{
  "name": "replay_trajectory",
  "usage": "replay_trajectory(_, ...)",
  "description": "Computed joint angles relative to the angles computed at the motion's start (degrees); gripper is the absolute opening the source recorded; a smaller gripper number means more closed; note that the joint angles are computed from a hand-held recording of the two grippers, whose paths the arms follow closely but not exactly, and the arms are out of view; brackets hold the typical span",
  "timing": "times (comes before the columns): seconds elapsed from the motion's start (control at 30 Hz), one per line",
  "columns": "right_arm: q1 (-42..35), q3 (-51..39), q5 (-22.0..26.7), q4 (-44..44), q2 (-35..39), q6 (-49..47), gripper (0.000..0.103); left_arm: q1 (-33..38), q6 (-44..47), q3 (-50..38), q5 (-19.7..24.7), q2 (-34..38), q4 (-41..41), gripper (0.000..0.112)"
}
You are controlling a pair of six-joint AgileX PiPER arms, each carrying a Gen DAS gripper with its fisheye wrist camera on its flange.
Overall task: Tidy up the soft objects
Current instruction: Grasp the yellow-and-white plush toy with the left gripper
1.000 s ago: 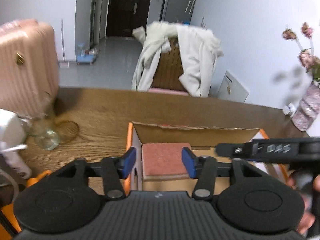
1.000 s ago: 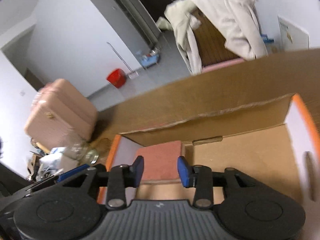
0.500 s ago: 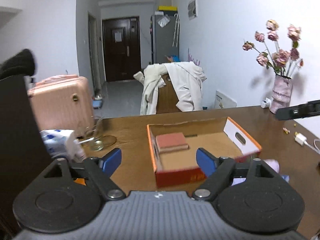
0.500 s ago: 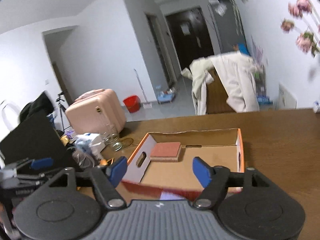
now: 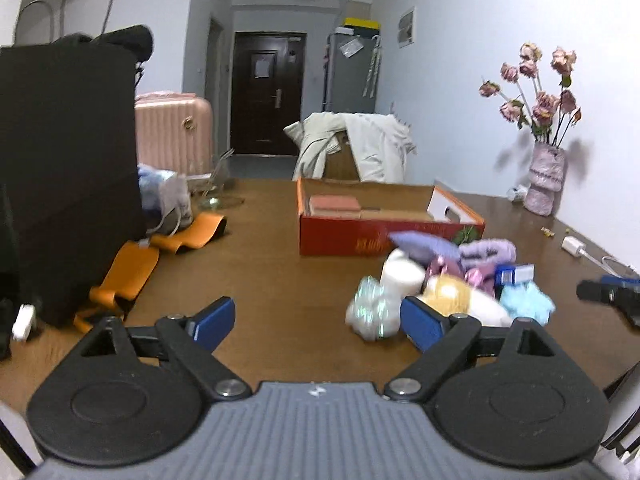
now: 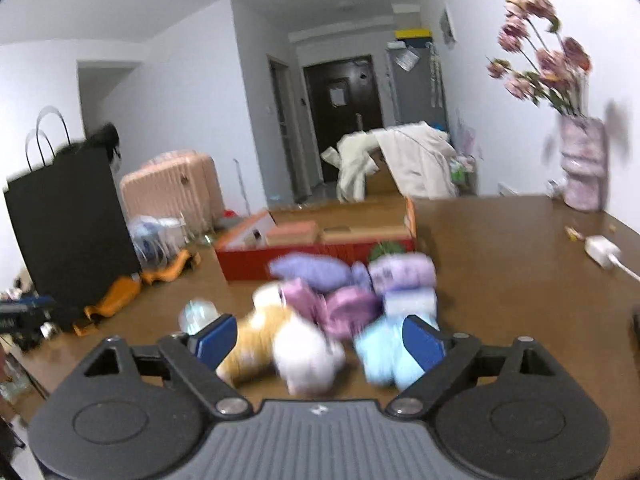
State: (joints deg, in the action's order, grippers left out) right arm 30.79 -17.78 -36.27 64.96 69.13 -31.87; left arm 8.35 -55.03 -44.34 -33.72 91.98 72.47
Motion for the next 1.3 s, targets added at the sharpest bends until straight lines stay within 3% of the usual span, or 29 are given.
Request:
replay_trajectory(0.07,7.7,2.2,-6.3,6.6,1.6,0.4,0.089,0.0,-1.0,1.7,0.1,-0.2,1.0,0.091)
replay_trajectory(0.13,11.2,3.9,-8.6,7.6,2.3,2.9,0.089,0.3,-5.7,1.4,-1.5,0.8,6.7,0.091)
replay_trajectory(0.27,5.0,3.3,-4.9,-3.4,6.1,8.6,0.089,-4.4,-7.8,-0.5,-0.1,4.0,8.1,0.091)
replay_trajectory(0.43,-8.8,-3.7,2.1,-29.4,17.6,21.5,0.081,-11.6,-5.9,-5.3,2.0,10.8,2.5,0.079)
replay_trajectory(0.6,-16.3,-12.3,6.1,-41.4,27.1,23.6,0.079,-14.8,-18.3,-15.6,1.2,19.5,11.1,0.074)
replay_trajectory(0.7,-19.9,-16.6,10.1,-47.5,30.5,27.1,0.056,-15.6,-28.0,-22.2,0.8,24.4,17.7,0.065)
replay_trajectory(0.77,-19.5,-16.7,10.6,-47.1,30.2,27.0,0.053,-15.3,-33.2,-25.2,-0.9,26.5,21.8,0.055)
replay_trajectory(0.8,-18.3,-16.2,10.7,-44.2,29.3,24.1,0.046,-14.9,-34.3,-26.1,-2.6,27.1,23.0,0.052)
replay_trajectory(0.87,-16.3,-14.7,13.2,-41.6,26.4,21.5,0.04,-14.3,-33.9,-26.1,-4.5,27.1,23.9,0.053)
replay_trajectory(0.97,-13.4,-11.4,15.8,-39.1,21.6,19.2,0.041,-14.1,-31.0,-24.0,-3.1,26.0,22.6,0.053)
replay_trajectory(1.03,-13.3,-10.4,16.2,-39.7,20.1,20.8,0.058,-13.8,-33.7,-23.9,-2.4,25.9,24.1,0.054)
replay_trajectory(1.1,-13.4,-10.8,14.7,-38.9,21.1,20.5,0.065,-13.5,-32.2,-23.6,-2.2,25.8,22.6,0.059)
replay_trajectory(1.23,-16.5,-14.0,12.3,-49.5,27.0,28.7,0.064,-13.2,-30.6,-25.3,-4.1,27.5,18.9,0.059)
replay_trajectory(1.3,-17.4,-15.8,11.8,-53.9,29.5,32.2,0.059,-13.8,-36.1,-27.6,-5.0,28.7,22.0,0.052)
